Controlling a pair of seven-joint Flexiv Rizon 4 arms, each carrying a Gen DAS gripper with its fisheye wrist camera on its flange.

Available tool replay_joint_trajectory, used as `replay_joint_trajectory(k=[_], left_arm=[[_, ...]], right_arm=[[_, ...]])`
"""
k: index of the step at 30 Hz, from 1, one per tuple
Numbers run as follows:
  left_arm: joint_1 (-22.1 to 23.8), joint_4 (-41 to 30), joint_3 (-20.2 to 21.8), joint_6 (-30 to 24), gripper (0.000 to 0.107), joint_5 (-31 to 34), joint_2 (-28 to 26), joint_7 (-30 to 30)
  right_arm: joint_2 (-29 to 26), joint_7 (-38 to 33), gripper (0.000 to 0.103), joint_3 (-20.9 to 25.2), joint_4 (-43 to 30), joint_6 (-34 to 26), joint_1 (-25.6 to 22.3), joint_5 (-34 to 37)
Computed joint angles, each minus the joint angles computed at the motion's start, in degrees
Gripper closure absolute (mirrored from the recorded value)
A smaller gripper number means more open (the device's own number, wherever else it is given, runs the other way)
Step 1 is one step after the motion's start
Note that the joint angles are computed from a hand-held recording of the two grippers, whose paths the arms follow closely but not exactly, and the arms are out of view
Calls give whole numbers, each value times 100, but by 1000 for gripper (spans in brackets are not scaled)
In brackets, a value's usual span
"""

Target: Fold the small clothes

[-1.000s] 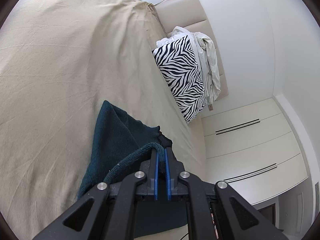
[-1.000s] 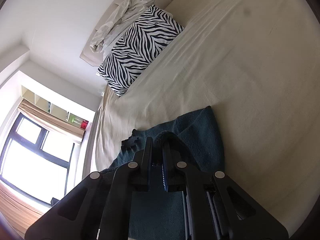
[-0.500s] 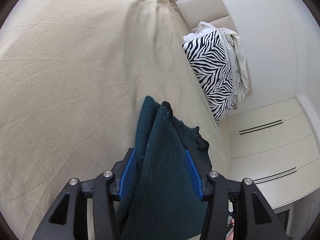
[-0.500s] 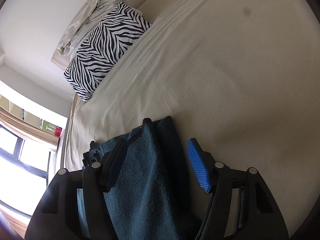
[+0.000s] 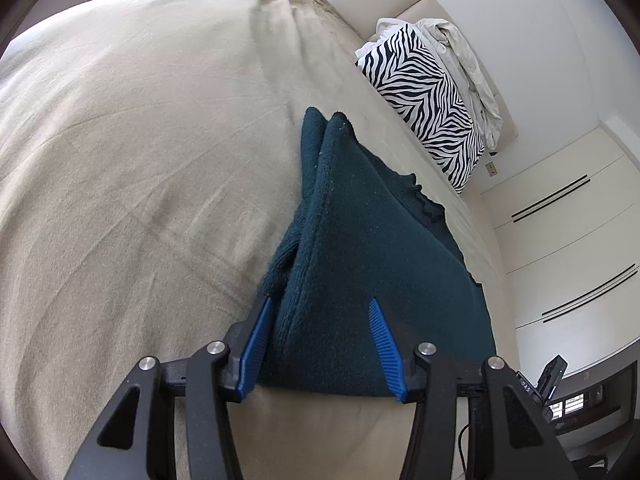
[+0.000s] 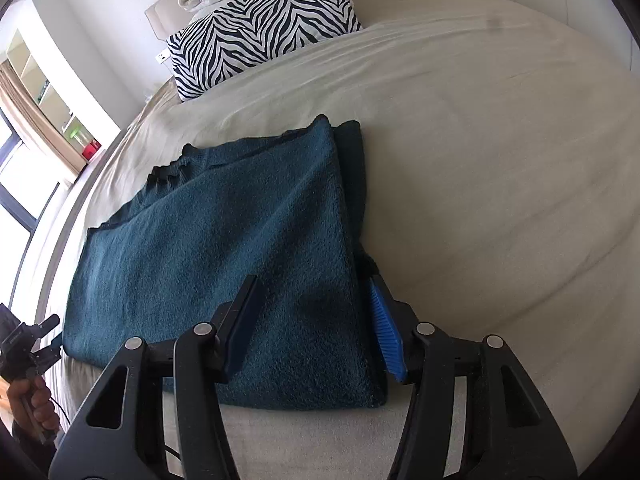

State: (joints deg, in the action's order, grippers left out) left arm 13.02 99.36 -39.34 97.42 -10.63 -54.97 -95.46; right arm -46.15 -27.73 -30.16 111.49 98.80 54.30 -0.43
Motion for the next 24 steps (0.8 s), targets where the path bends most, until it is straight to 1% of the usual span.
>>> replay_joint_trajectory(k=[1,2,3,5,6,7,10,14,17,18,19,20,21,22,23,24], left_arm=[[-99,7,138,-21,54,5,71,6],[-192,-5,261,-55,54,4,119,24],[-289,-3,393,-86,54,-16,172,29],[-456,-18,615,-121,54,-68,239,49],[-500,-21,668,-126,54,-91,246,65],[-525,-15,706,-132,54,-110,255,82],[-579,-18,783,-150,57,-175,258,118],[-611,-2,848,-154,62,-233,252,163],[-639,43,919,-186,64,-270,319,165],[-787,43,1119,-245,64,-338,419,98],[-1009,53,1423,-346,67,-425,567,2],[-1131,98,1586,-343,67,-454,678,-32],[-1324,127,1830,-296,67,-467,794,-76],[-1586,122,2146,-240,66,-464,902,-122],[-1842,85,2446,-214,67,-447,990,-144],[-2041,-2,2651,-210,66,-414,1031,-123]], right_arm=[[-22,-7,60,-101,44,-49,109,-9],[-14,-18,63,-161,125,-55,195,-14],[-18,-20,70,-182,164,-64,230,-15],[-27,21,77,-211,244,-41,266,30],[-34,48,83,-187,264,-7,234,69],[-27,85,87,-162,293,22,209,122],[-17,167,91,-81,347,140,120,284],[-47,232,92,21,359,209,23,423],[-75,318,92,329,339,489,-237,623],[-80,355,92,430,330,564,-315,717],[-69,383,91,494,344,633,-351,812],[-33,410,88,485,347,581,-317,888],[16,458,84,313,397,443,-131,967],[47,521,83,9,467,282,166,1013],[41,606,83,-402,568,162,549,1036],[28,681,83,-749,660,134,863,1028]])
